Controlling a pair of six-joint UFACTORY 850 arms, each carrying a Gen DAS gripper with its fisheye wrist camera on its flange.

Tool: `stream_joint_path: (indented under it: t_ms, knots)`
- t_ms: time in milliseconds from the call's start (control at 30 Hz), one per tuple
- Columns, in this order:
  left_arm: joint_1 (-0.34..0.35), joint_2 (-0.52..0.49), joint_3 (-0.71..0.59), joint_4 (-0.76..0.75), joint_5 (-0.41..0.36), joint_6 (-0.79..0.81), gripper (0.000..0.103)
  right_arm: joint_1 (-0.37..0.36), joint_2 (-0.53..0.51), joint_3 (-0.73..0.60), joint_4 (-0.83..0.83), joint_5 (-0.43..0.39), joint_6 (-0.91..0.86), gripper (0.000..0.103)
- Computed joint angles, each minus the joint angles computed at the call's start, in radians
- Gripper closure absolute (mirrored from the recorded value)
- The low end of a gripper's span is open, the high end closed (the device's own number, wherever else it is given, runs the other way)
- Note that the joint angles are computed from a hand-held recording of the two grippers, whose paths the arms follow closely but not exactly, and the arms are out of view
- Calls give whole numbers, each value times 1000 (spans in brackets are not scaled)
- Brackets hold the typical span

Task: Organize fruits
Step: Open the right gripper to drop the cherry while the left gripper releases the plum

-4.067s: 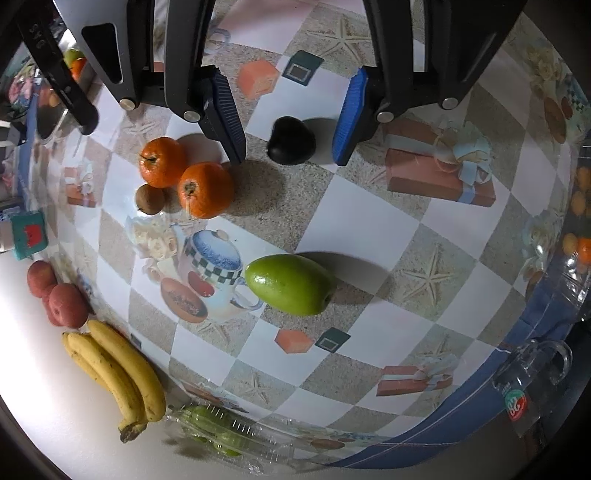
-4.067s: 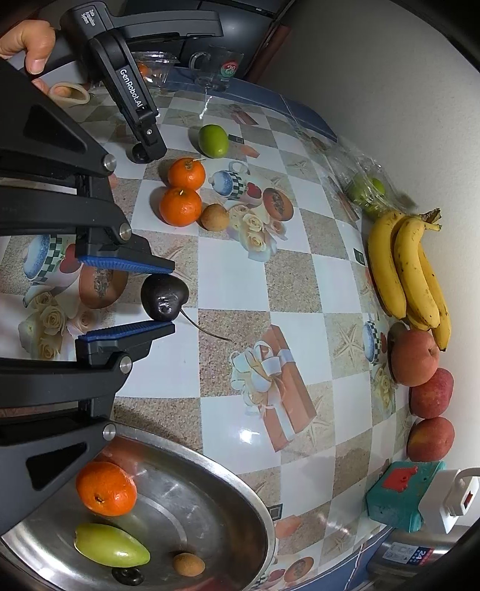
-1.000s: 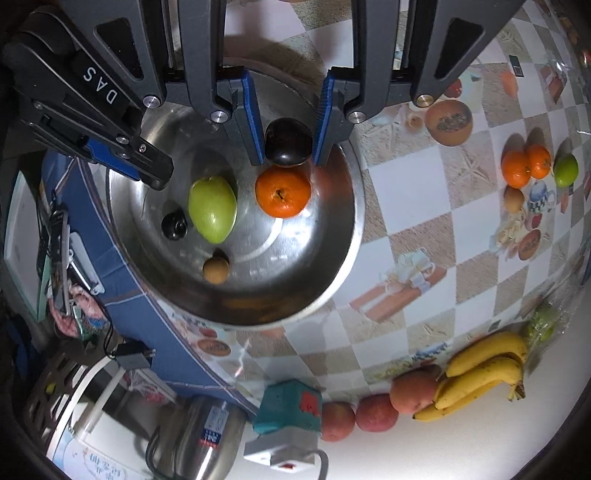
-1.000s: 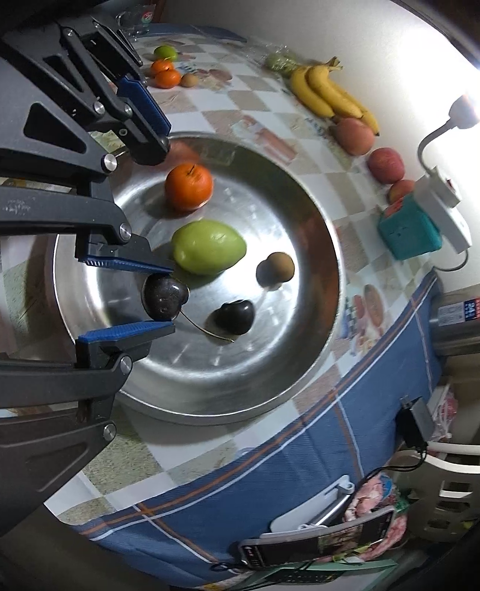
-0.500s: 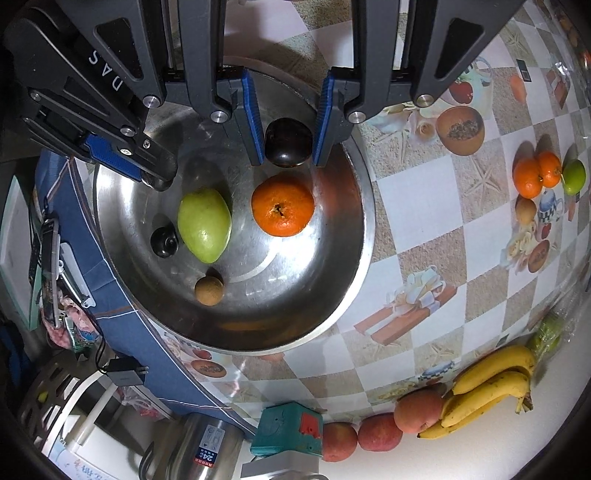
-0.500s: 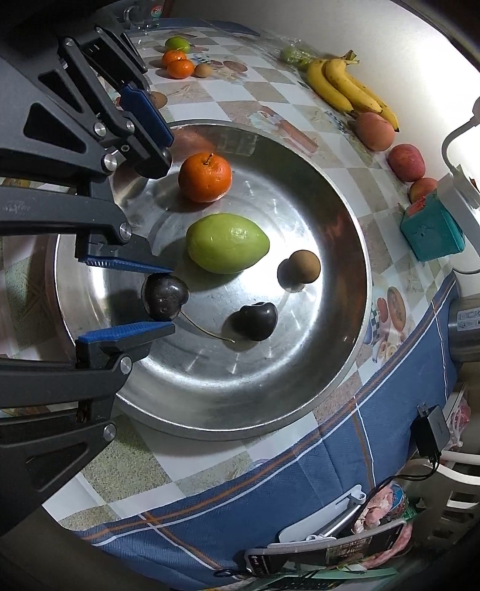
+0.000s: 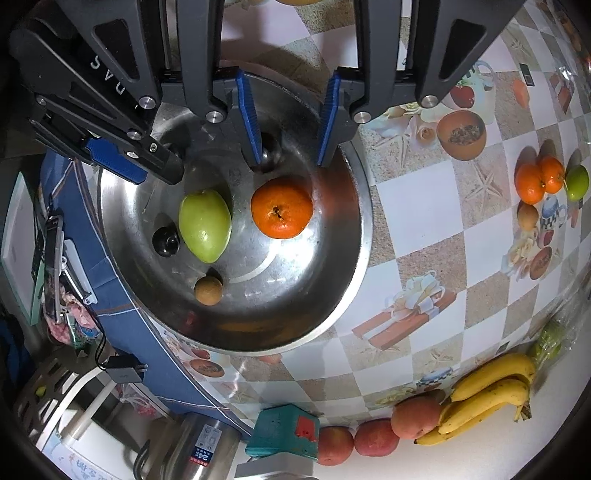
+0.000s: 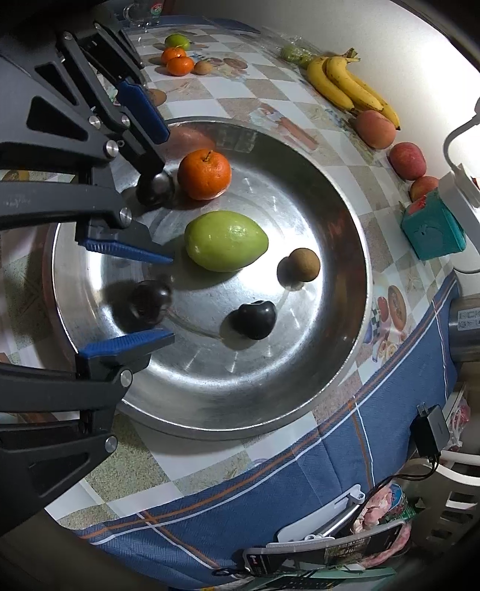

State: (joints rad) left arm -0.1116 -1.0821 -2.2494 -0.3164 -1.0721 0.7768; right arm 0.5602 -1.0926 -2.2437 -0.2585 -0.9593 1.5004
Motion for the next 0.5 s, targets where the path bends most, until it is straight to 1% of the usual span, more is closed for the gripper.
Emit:
stream_joint_path:
  t_ms: [67, 167, 267, 400, 500]
  knots:
    - [5, 9, 3, -13, 9, 7, 69, 1, 6, 7, -14, 2, 13, 64]
    - [11, 23, 11, -31, 26, 14, 69, 3, 31, 41, -49, 26, 52, 64]
    - [16, 15, -14, -36, 24, -5, 68, 8, 48, 61, -91, 32, 88, 64]
    - [26, -36, -106, -8, -1, -61, 68, 9, 57, 74, -97, 41, 94, 64]
    - [37, -108, -232, 19, -50, -134, 68, 8, 50, 64, -92, 38, 84, 64]
